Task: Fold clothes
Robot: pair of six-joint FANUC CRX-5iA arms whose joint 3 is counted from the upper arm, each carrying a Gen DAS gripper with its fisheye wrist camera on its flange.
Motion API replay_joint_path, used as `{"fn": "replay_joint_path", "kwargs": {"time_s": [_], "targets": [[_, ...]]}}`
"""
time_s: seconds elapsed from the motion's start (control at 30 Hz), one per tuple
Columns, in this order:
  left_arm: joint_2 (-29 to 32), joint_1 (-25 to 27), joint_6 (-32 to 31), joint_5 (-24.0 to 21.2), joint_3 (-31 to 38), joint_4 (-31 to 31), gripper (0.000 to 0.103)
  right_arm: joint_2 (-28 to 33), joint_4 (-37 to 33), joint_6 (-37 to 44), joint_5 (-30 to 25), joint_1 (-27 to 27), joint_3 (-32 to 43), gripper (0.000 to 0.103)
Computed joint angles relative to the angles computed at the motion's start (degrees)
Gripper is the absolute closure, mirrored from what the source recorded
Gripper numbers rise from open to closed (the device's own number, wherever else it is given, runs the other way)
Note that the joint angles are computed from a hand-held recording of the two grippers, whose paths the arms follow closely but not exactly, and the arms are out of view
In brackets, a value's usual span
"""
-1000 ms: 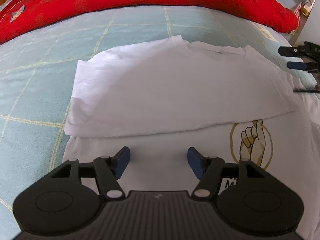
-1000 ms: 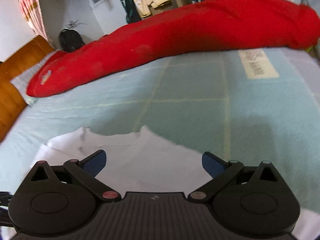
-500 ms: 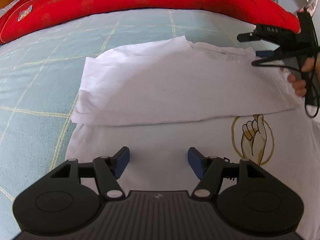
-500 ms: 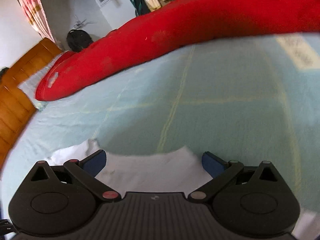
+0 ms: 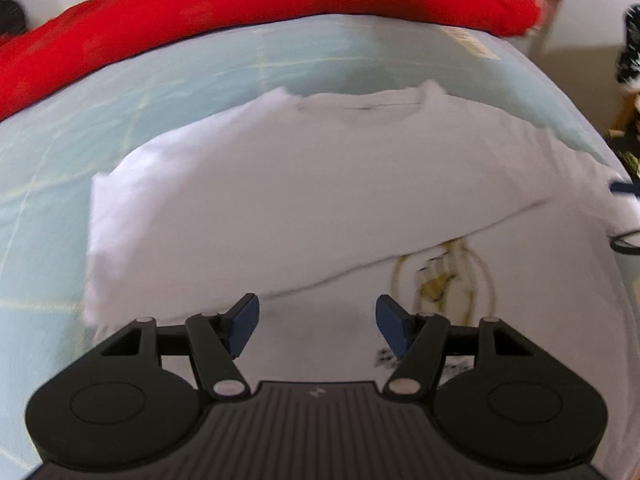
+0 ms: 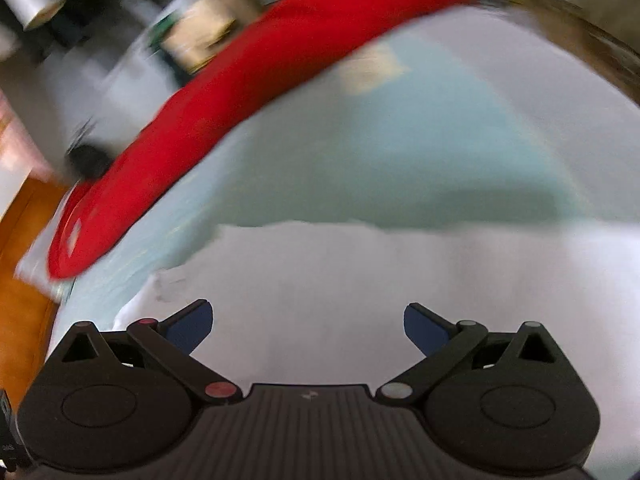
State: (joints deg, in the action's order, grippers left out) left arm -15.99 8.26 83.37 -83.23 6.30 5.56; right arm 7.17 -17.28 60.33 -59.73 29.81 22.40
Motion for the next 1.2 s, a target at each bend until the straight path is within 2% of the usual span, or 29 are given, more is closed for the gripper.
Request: {"fn": "replay_joint_path", "kwargs": {"time_s": [0.13, 0.27, 0.37, 0.5, 0.63, 0.77, 0.9, 0.97, 1.07, 1.2], "targets": [[2.87, -3.14, -0.72, -0.3, 2.37, 1.35, 0.037, -10.25, 11.1, -14.96, 3.28, 0.76, -14.28, 0.0], [4.82, -6.73, -2.89, 0.22, 4.1, 1.73, 0.037, -18.9, 16.45, -28.98, 10.0, 0.17, -25.91, 0.0], [5.92, -8.81, -4.09, 0.51, 5.09, 1.83, 0.037, -22.14, 22.04, -36.73, 16.39, 0.0, -31.51, 0.0], [7.5, -11.28, -4.13, 0.26, 6.7, 1.36, 0.037, -21.7, 20.89, -37.27, 21.67, -2.94, -33.31, 0.0], [8.24, -11.9, -4.35, -0.13, 7.47, 1.34, 0.037, -19.37, 22.2, -39.08, 16.24, -3.79, -31.55, 0.0], [8.38, -12.12, -2.83, -0.55, 7.66, 1.26, 0.037, -22.28, 24.53, -47.86, 15.97, -3.23, -33.9, 0.0], [8.25, -11.99, -1.61, -0.48, 6.85, 2.14, 0.037, -24.71, 20.9, -52.46, 20.4, -3.91, -36.96, 0.0], [8.24, -11.9, -1.65, -0.66, 6.58, 2.32, 0.037, -25.27, 21.45, -58.03, 22.37, -3.5, -39.45, 0.0], [8.04, -11.6, -1.82, -1.0, 6.18, 2.54, 0.037, -27.8, 31.92, -74.85, 30.35, -2.02, -47.19, 0.0], [8.03, -11.1, -1.18, -1.32, 5.99, 2.78, 0.037, -27.82, 42.45, -88.08, 33.55, -1.65, -51.09, 0.0]]}}
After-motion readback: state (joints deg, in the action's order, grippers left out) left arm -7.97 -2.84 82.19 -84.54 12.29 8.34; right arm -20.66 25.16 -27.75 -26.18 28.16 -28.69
